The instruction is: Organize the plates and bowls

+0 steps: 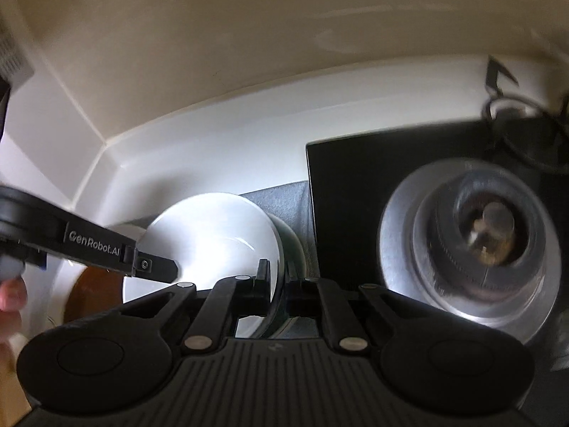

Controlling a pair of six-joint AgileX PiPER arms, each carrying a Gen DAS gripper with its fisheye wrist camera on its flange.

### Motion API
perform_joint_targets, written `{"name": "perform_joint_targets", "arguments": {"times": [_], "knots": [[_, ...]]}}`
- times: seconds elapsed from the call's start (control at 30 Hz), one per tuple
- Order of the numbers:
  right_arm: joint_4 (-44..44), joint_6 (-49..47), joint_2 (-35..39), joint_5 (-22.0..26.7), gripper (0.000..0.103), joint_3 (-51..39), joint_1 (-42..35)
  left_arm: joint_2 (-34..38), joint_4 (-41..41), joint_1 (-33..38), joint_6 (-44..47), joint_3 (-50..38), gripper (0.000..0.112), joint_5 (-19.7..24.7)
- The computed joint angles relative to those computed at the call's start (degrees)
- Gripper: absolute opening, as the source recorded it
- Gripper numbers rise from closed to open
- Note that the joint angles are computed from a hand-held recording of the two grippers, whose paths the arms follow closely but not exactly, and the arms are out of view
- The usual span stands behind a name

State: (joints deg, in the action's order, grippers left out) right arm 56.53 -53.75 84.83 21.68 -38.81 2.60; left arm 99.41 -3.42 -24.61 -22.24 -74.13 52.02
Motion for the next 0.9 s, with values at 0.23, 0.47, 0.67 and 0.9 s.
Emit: {"name": "perform_joint_targets", "arguments": {"times": [0.23,0.47,0.67,0.9], "knots": [[4.9,-4.4,2.4,1.2,0.008,0.4,-1.8,0.8,-1.4,1.0,1.7,1.2,0.009,-1.9],[16.1,-12.4,3.7,13.5,0.019,2.5,-12.8,1.8,-2.9,1.3,4.2,0.8,0.013,-2.8],[19.3,-13.9,3.6,19.8,0.037,4.1,-17.5,4.4,-8.3,3.3,6.2,0.7,0.016,-2.5],[21.0,-12.5,-2.1,18.5,0.044,6.5,-19.4,3.6,-9.1,3.7,6.6,1.7,0.020,-2.9]]}}
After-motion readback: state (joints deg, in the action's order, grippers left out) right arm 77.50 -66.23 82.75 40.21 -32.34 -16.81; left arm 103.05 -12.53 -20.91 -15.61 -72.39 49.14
